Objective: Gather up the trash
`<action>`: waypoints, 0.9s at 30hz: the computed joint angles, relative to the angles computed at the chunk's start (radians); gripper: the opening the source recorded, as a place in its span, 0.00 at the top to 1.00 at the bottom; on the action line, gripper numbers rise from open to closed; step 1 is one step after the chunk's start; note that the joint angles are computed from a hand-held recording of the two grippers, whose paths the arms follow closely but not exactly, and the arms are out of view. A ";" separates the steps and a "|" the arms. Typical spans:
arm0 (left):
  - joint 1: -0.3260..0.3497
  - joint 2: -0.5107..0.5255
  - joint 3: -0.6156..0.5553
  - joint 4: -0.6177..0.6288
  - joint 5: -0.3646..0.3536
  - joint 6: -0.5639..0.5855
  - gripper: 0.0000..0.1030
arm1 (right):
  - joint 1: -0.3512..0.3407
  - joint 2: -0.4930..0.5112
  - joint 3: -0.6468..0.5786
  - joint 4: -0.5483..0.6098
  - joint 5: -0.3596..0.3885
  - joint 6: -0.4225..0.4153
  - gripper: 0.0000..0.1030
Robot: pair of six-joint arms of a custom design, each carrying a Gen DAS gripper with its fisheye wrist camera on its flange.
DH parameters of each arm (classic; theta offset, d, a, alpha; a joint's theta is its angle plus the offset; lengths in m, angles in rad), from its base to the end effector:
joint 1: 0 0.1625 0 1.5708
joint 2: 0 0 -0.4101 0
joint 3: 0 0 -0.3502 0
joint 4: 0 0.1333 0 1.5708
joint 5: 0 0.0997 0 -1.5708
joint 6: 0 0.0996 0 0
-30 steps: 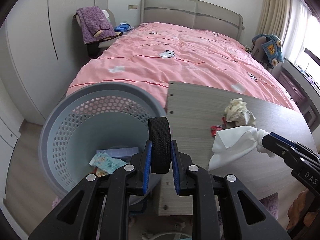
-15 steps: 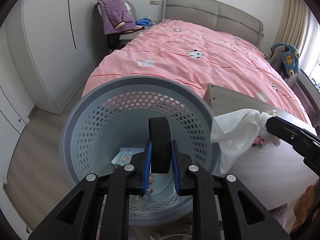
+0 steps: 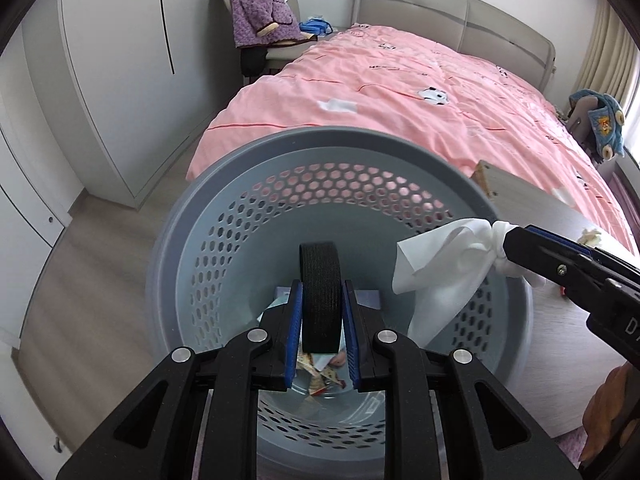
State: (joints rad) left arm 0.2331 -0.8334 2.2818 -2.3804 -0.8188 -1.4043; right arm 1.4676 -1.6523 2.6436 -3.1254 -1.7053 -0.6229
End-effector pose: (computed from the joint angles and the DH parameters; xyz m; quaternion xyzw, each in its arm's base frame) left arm -0.2990 -0.2779 0.0006 0.0858 0.8864 -0.2837 0.3554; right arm 0.0889 -0.3062 0.2480 0.2282 -0.9310 0.2363 0.1588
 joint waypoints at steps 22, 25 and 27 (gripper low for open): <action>0.011 -0.052 0.037 0.038 0.030 -0.089 0.44 | 0.038 0.047 0.015 -0.076 -0.042 -0.003 0.58; -0.002 -0.060 0.035 0.076 0.029 -0.113 0.43 | 0.041 0.043 0.021 -0.081 -0.044 -0.004 0.58; -0.010 -0.067 0.037 0.096 0.027 -0.128 0.42 | 0.042 0.036 0.026 -0.079 -0.043 -0.004 0.57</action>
State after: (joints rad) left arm 0.2227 -0.9002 2.3188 -2.2846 -0.7921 -1.5319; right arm 1.5099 -1.6167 2.6694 -3.2048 -1.7487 -0.6270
